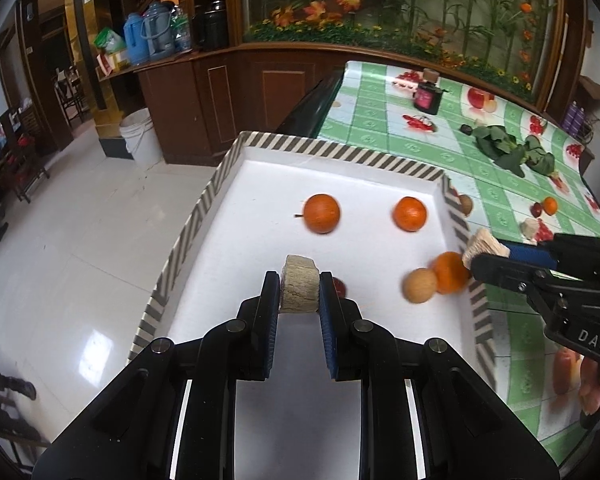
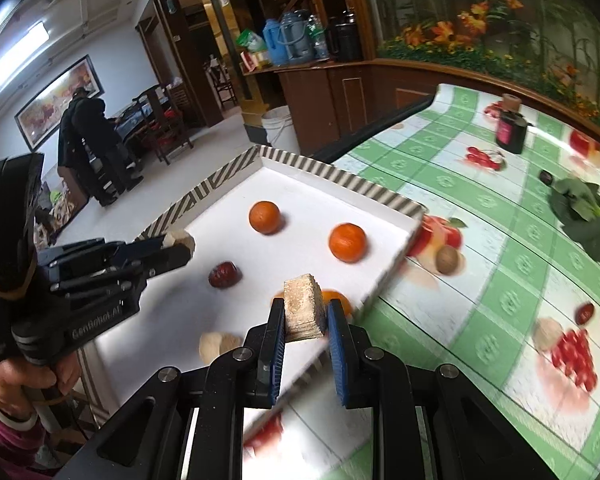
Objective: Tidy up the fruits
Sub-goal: 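Carry the slice and cube over the white tray and open both tools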
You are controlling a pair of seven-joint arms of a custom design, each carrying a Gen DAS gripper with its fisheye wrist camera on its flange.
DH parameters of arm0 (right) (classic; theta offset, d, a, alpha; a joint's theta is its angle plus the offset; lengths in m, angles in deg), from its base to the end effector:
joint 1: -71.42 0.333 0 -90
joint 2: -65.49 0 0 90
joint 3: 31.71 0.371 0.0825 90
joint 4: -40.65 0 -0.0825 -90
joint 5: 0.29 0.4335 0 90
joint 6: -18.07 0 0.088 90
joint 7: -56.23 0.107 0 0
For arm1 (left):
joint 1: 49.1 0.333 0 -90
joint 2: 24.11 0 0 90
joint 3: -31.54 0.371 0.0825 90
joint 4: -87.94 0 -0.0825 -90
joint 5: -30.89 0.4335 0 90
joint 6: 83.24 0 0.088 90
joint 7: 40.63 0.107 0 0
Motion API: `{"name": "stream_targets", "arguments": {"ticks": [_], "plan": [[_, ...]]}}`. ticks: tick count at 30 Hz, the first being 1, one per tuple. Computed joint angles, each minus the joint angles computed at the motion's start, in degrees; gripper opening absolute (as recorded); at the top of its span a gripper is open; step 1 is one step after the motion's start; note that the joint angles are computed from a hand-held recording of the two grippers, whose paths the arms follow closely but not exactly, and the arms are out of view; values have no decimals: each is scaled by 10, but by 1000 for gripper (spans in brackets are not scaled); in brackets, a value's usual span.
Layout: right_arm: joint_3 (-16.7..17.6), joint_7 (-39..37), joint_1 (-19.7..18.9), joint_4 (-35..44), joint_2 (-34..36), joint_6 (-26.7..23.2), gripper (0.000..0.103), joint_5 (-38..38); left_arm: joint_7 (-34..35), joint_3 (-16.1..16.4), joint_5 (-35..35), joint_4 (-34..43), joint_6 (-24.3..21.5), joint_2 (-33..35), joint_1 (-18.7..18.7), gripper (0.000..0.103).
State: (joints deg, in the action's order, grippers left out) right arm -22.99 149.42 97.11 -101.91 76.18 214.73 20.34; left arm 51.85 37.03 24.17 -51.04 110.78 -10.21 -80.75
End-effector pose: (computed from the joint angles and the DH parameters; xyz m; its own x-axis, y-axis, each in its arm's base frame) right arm 0.4767 0.2764 0.3117 0.2220 -0.9496 -0.2215 -0.7679 -0.0303 -0.6399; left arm 0.5226 -0.2432 0.3030 -0.3780 -0.9258 0.0021 -0.6970 0.2831 -0.6588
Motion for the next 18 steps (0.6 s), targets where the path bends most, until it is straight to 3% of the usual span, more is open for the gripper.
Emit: {"name": "stream_targets", "arguments": {"ticks": [3, 7, 14, 18], "plan": [[-14, -20, 12, 28, 19, -16, 20, 3, -4, 5, 1, 10, -8, 10, 2, 19], [-12, -30, 1, 67, 47, -42, 20, -7, -16, 20, 12, 25, -25, 21, -6, 19], [-13, -42, -8, 113, 84, -87, 20, -20, -71, -74, 88, 47, -71, 29, 106, 19], [-33, -44, 11, 127, 95, -105, 20, -19, -94, -82, 115, 53, -89, 31, 119, 19]]}}
